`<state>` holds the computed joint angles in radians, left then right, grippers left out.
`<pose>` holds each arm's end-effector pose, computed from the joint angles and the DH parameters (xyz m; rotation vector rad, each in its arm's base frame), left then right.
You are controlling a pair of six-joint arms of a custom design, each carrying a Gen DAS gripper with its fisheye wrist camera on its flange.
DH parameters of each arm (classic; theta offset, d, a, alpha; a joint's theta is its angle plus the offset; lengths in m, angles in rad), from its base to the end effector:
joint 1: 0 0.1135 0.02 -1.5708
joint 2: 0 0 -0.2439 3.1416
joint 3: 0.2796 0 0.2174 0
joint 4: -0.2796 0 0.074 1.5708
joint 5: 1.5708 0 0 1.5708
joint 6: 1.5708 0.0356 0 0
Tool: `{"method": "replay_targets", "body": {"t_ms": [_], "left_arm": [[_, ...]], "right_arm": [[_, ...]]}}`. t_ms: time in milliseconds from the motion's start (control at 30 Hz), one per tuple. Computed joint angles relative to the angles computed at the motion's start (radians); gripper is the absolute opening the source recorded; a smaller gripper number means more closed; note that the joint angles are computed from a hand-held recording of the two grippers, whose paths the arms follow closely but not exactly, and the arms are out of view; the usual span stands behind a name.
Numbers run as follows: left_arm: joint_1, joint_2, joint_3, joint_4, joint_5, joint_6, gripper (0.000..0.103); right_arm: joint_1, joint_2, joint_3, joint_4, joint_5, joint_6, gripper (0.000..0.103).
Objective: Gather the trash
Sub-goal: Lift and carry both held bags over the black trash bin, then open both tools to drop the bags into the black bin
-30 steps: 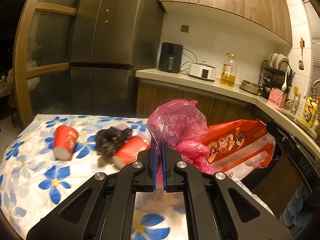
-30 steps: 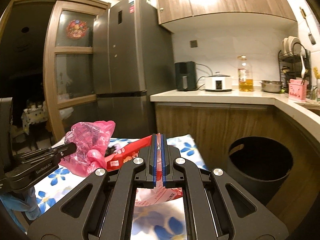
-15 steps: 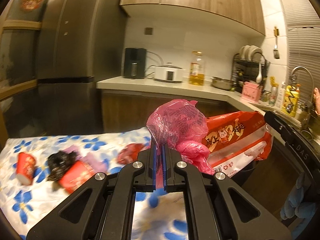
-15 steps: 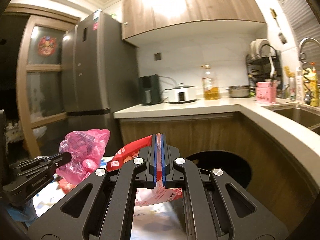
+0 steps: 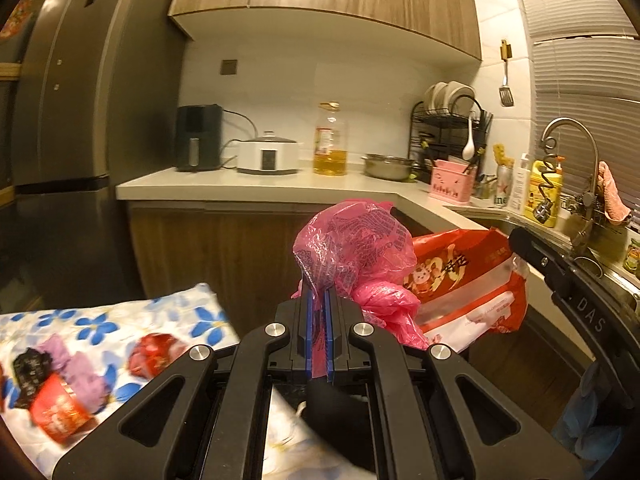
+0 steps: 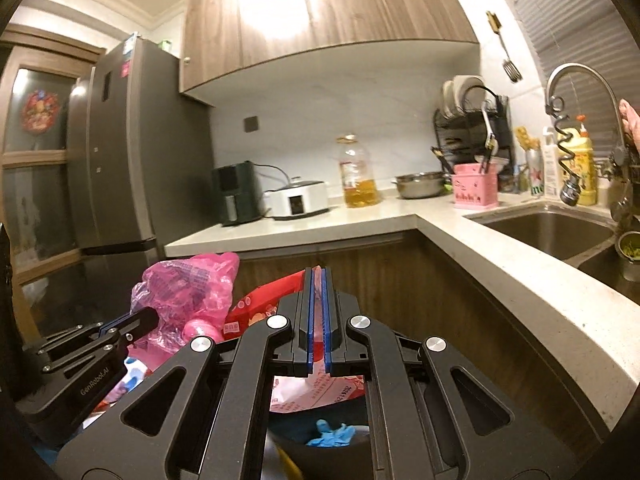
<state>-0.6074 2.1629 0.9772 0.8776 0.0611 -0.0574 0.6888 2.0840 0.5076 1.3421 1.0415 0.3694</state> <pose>0.3228 -0.2270 0.1115 0.5598 1.8268 -0.5109 0.2419 0.1594 0.0953 0.4435 1.6313 -0.1489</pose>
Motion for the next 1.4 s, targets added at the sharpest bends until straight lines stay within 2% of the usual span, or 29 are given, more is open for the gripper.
{"method": "replay_targets", "body": {"t_ms": [400, 767, 967, 1000, 1133, 1167, 1267, 1333, 1400], "left_arm": [[-0.065, 0.164, 0.242, -0.096, 0.009, -0.011, 0.004], [-0.069, 0.236, 0.356, -0.167, 0.032, 0.011, 0.005], [-0.067, 0.261, 0.382, -0.192, 0.033, 0.019, 0.020], [-0.066, 0.265, 0.386, -0.194, 0.032, 0.019, 0.027], [-0.053, 0.276, 0.397, -0.206, 0.032, 0.004, 0.042], [-0.050, 0.276, 0.395, -0.204, 0.029, -0.001, 0.050], [-0.035, 0.266, 0.370, -0.190, 0.032, -0.023, 0.062], [-0.026, 0.254, 0.330, -0.153, 0.022, -0.036, 0.073], [-0.023, 0.240, 0.276, -0.103, -0.015, -0.031, 0.084]], "right_arm": [[-0.129, 0.017, -0.016, 0.000, -0.096, 0.038, 0.003], [-0.211, 0.053, 0.004, 0.014, -0.227, 0.062, 0.004], [-0.228, 0.052, 0.026, -0.022, -0.248, 0.061, 0.004], [-0.229, 0.048, 0.031, -0.039, -0.249, 0.065, 0.004], [-0.236, 0.047, 0.041, -0.076, -0.257, 0.090, 0.007], [-0.235, 0.047, 0.039, -0.076, -0.255, 0.095, 0.009], [-0.225, 0.048, 0.030, -0.073, -0.246, 0.107, 0.025], [-0.210, 0.056, 0.026, -0.061, -0.230, 0.110, 0.044], [-0.188, 0.067, 0.025, -0.058, -0.206, 0.117, 0.054]]}}
